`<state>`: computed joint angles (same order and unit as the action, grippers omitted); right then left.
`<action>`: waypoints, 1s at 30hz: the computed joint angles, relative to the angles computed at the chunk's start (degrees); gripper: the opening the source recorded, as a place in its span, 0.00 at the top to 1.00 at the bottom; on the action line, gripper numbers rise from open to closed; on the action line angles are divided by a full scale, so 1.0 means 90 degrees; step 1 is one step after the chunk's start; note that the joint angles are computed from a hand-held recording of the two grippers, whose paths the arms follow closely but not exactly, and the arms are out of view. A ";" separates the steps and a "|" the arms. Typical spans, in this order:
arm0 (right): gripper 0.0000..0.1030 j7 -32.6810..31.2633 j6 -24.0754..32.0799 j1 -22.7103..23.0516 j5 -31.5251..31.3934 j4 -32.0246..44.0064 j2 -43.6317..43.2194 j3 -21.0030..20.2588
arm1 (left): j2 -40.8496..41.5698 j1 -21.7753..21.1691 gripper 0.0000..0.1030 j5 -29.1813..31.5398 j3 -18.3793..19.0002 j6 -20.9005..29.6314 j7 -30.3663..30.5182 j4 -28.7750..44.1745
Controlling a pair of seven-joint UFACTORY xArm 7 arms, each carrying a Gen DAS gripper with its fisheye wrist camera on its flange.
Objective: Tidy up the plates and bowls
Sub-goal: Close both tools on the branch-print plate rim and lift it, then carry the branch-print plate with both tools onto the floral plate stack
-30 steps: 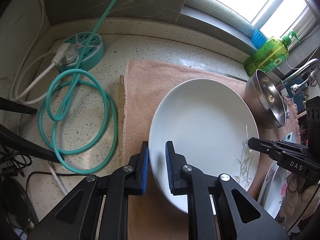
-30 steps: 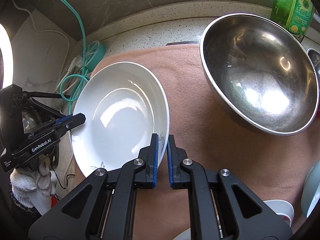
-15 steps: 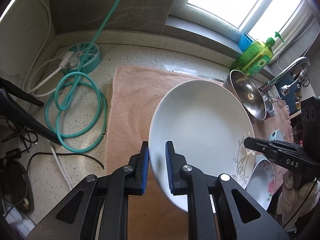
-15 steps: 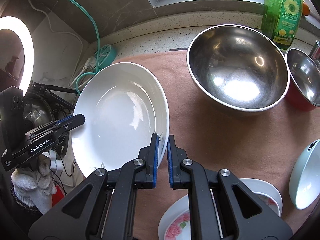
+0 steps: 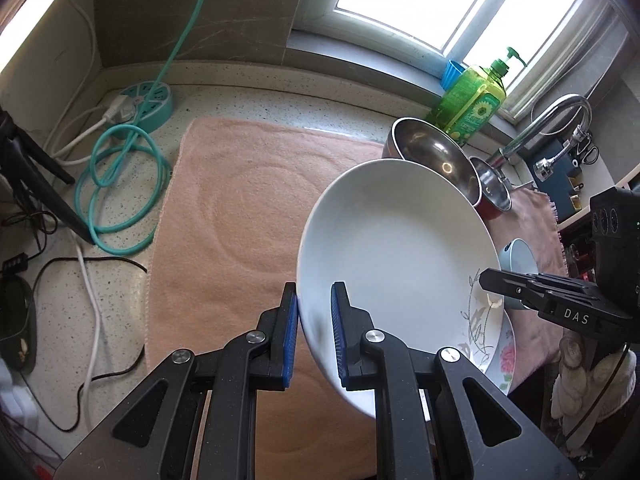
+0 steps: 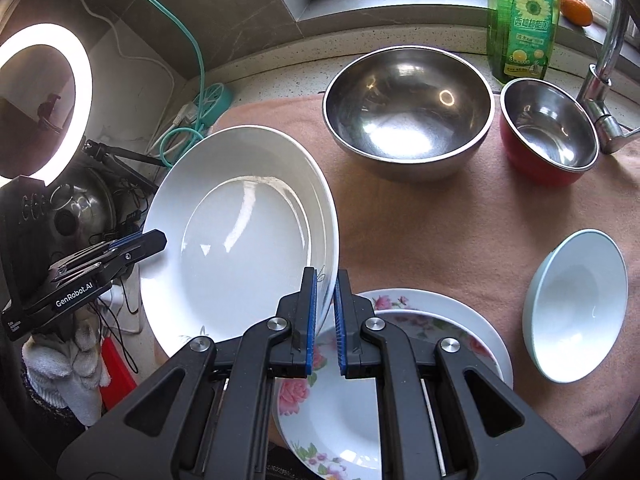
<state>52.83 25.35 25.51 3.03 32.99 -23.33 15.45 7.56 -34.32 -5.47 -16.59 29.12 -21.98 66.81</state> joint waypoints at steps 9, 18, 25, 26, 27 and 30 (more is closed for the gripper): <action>0.92 -0.0232 0.0497 0.0338 0.0398 -0.0944 -0.1309 -0.0183 | -0.0099 -0.0405 0.86 0.0268 -0.0168 -0.0094 -0.0794 -0.0177; 0.92 -0.0515 0.0981 0.0509 0.0646 -0.1485 -0.2180 -0.0303 | -0.0120 -0.0731 0.86 0.0591 -0.0268 -0.0182 -0.1590 -0.0311; 0.92 -0.0608 0.1364 0.0569 0.0752 -0.1845 -0.2753 -0.0307 | -0.0005 -0.0945 0.86 0.0753 -0.0343 -0.0183 -0.1989 -0.0306; 0.92 -0.0614 0.1414 0.0581 0.0764 -0.1899 -0.2834 -0.0307 | 0.0025 -0.0973 0.86 0.0758 -0.0353 -0.0176 -0.2022 -0.0293; 0.92 -0.0621 0.1462 0.0595 0.0778 -0.1950 -0.2909 -0.0313 | 0.0052 -0.0998 0.86 0.0757 -0.0362 -0.0176 -0.2045 -0.0287; 0.92 -0.0658 0.1616 0.0644 0.0811 -0.2091 -0.3097 -0.0324 | 0.0134 -0.1098 0.86 0.0838 -0.0365 -0.0154 -0.2186 -0.0241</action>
<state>46.91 39.89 31.31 10.33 14.17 -51.20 12.53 8.76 -44.21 2.07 -19.88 27.73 -41.65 64.64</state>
